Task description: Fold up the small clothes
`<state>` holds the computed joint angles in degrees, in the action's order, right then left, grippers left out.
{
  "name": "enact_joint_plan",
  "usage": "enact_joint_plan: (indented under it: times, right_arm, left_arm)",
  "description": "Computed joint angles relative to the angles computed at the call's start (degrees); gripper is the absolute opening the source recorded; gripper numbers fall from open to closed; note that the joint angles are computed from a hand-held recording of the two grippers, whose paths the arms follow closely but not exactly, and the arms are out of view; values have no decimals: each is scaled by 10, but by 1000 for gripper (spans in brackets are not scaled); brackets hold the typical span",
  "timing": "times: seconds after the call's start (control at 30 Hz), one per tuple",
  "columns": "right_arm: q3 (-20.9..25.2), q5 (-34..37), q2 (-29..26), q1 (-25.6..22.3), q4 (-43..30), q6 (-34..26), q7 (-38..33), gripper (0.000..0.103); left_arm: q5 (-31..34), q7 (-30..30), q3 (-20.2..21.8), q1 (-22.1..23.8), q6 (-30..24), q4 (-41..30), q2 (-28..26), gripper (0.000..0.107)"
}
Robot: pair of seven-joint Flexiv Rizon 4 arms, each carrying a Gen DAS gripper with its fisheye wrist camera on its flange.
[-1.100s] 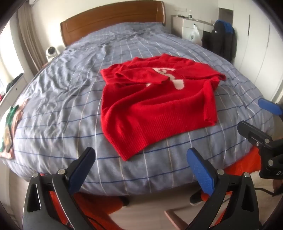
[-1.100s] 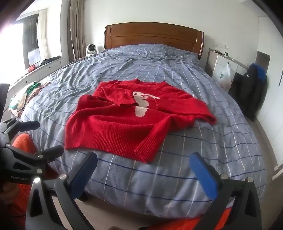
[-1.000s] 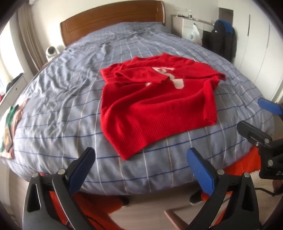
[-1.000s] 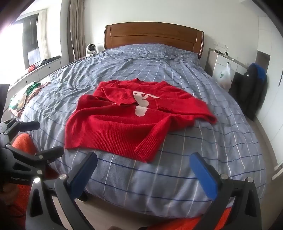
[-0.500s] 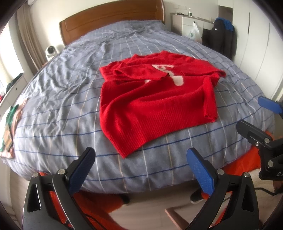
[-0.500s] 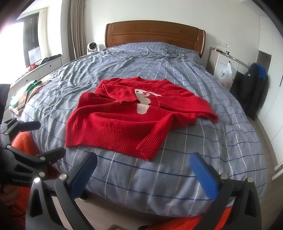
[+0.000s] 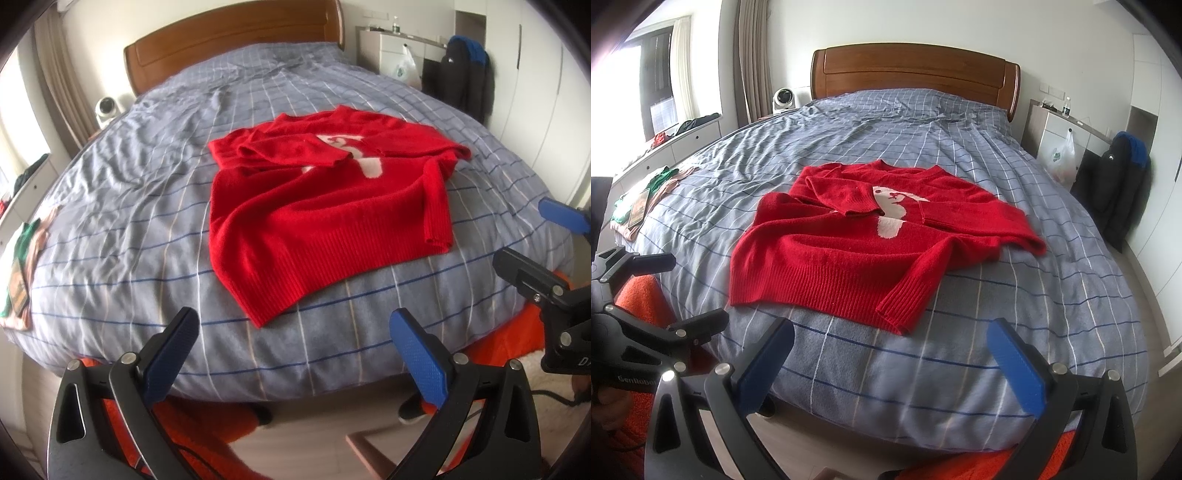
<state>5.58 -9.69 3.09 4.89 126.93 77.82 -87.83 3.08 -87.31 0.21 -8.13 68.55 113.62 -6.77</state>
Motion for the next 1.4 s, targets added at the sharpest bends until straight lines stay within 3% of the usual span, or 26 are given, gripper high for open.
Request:
enact_joint_plan:
  times: [0.37,0.53,0.67,0.73,0.8,0.87,0.93,0.97,1.0,1.07,1.1,1.13,1.17,1.2,1.27,1.33,1.4]
  right_arm:
    - [0,0,2,0,2,-2,0,103]
    - [-6,-11,-2,-8,6,26,-3,103]
    - [-27,87,-19,-13,-31,10,-68,103]
    - [-32,165,-37,-17,-67,-32,-126,103]
    - [-27,246,-58,-24,-108,-85,-198,103]
    - [-19,271,-80,-31,-139,-137,-220,103]
    - [-2,314,-98,-37,-170,-183,-262,103]
    - [4,326,-105,-37,-180,-192,-275,103]
    - [9,321,-116,-32,-185,-189,-272,102]
    - [6,280,-144,-15,-189,-158,-220,101]
    - [4,275,-162,-14,-200,-152,-192,87]
    - [5,278,-173,-20,-215,-169,-169,57]
    - [7,285,-179,-31,-228,-196,-152,40]
    - [13,300,-178,-45,-235,-212,-152,12]
    - [25,342,-161,-76,-242,-250,-183,9]
    - [24,396,-129,-110,-251,-335,-216,9]
    - [5,430,-90,-129,-245,-409,-225,9]
  left_arm:
    - [-2,3,-1,1,-1,4,0,103]
    - [-56,27,8,30,-22,5,-11,103]
    - [-60,-5,30,55,-82,-13,-33,102]
    - [-77,11,27,68,-104,-19,-47,102]
    - [-76,30,20,72,-86,-25,-66,102]
    - [-94,45,7,71,-104,-41,-83,101]
    - [-147,81,-15,77,-87,-43,-100,97]
    - [-153,85,-18,73,-98,-54,-109,86]
    - [-153,88,-16,69,-100,-57,-112,75]
    - [-134,69,-6,53,-106,-76,-126,66]
    - [-137,68,-7,52,-97,-75,-128,47]
    - [-160,88,-17,61,-93,-69,-126,32]
    - [-181,104,-25,69,-98,-64,-121,5]
    - [-218,131,-36,82,-108,-53,-110,3]
    - [-284,181,-47,100,-121,-25,-85,3]
    - [-345,229,-47,111,-149,-8,-65,3]
    - [-365,257,-36,106,-172,14,-41,2]
